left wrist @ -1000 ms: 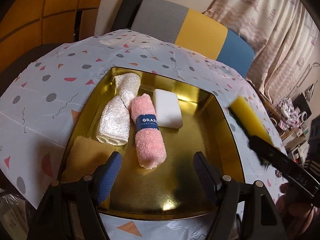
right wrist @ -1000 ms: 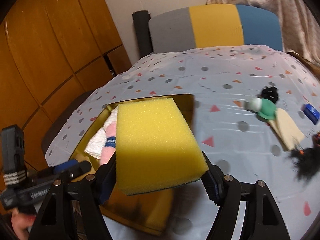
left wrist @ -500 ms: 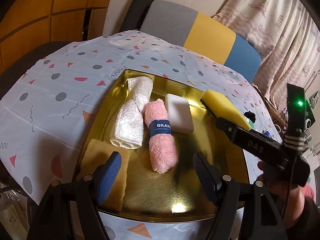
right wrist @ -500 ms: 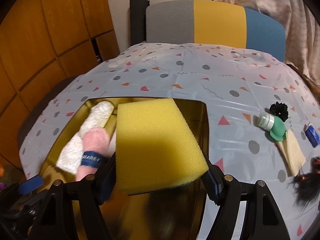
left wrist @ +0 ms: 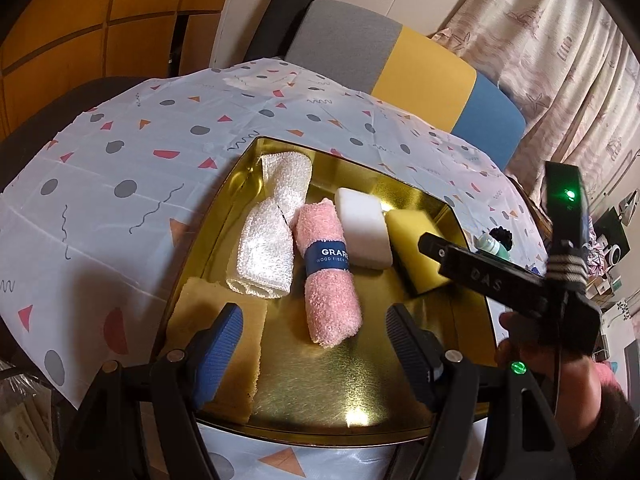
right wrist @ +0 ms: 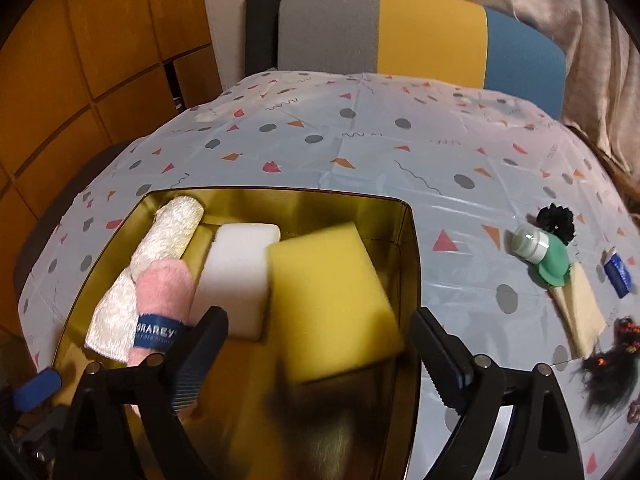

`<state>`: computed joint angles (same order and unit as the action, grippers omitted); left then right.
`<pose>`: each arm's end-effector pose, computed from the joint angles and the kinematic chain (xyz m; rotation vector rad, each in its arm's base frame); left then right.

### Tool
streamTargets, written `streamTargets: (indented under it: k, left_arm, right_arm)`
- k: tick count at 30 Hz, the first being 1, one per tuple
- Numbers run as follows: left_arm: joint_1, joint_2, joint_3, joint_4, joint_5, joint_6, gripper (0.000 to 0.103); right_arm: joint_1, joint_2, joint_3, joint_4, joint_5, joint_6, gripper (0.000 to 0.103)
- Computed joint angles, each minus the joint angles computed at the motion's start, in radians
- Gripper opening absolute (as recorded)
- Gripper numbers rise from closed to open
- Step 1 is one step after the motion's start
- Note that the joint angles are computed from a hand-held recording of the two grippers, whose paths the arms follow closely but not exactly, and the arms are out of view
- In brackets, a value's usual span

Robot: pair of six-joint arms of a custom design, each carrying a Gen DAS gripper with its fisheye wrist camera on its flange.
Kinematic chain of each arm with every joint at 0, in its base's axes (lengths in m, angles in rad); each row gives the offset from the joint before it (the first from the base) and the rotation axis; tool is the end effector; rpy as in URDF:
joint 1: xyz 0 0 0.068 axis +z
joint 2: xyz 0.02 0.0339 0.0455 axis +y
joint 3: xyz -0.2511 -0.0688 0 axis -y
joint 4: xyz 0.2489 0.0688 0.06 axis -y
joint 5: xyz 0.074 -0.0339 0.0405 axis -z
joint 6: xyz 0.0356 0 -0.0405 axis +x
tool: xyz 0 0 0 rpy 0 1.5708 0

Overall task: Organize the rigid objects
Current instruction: 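Lower the yellow sponge into the tray next to the white block, open right gripper, then move the right gripper to the black beaded hair piece and grasp it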

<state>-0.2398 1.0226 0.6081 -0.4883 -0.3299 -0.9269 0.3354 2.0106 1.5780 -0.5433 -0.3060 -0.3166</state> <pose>0.2046 -0.0382 0.1979 -0.9420 2.2202 -0.1257 0.4106 0.1545 0.2014 -0.9210 2.3519 0.3963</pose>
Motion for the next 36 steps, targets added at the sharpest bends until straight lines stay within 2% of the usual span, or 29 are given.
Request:
streamTargets:
  k: [14, 28, 36]
  left_arm:
    - [-0.048, 0.040, 0.023, 0.010, -0.011, -0.007, 0.075]
    - [-0.116, 0.088, 0.057, 0.022, -0.034, -0.010, 0.075]
    - [-0.191, 0.099, 0.069, 0.066, -0.078, -0.011, 0.075]
  right_arm:
    - [-0.078, -0.135, -0.135, 0.006, -0.113, -0.005, 0.093]
    - [-0.172, -0.189, -0.177, -0.003, -0.167, -0.024, 0.093]
    - [-0.299, -0.213, -0.214, 0.051, -0.194, -0.048, 0.094]
